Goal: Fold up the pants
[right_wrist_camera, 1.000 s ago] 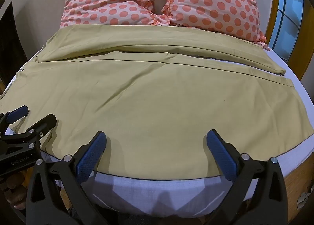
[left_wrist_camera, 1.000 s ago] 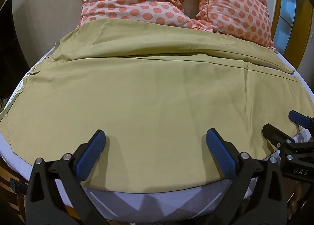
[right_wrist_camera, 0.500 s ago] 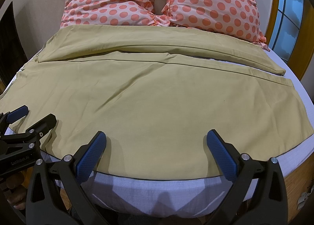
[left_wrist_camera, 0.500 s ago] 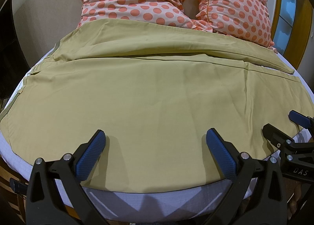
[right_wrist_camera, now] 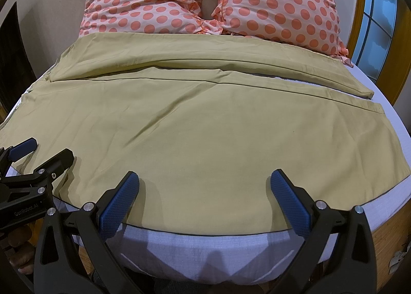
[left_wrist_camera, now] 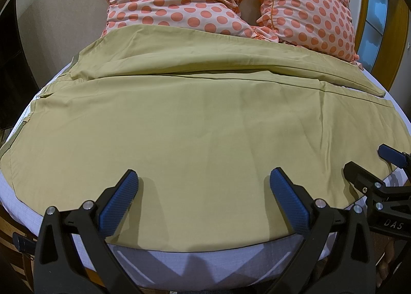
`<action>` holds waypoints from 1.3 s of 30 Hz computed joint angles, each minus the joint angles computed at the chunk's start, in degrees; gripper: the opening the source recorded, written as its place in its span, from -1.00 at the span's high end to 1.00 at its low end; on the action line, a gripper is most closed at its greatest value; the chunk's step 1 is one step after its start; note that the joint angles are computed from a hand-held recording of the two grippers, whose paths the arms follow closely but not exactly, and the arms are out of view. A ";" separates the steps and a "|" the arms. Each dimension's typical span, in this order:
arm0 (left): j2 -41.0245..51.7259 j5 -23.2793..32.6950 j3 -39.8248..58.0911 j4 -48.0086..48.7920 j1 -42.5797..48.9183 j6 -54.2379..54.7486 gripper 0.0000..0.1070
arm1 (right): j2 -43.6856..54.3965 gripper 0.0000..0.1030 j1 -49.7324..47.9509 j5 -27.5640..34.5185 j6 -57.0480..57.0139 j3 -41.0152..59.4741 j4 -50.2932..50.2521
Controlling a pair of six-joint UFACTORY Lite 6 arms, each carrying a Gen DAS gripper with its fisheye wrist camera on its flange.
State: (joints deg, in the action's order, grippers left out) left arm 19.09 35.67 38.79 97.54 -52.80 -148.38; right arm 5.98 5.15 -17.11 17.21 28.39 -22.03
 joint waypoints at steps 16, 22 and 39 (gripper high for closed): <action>0.03 0.09 -0.02 0.08 -0.04 -0.09 -0.89 | -0.13 -0.97 -0.15 -0.03 0.13 -0.05 -0.25; 0.03 0.09 -0.02 0.08 -0.04 -0.09 -0.89 | -0.20 -0.97 -0.16 -0.03 0.17 -0.07 -0.29; 0.04 0.16 -0.03 0.13 -0.06 -0.16 -0.89 | -0.26 -0.97 -0.38 -0.58 -0.19 -0.31 -0.06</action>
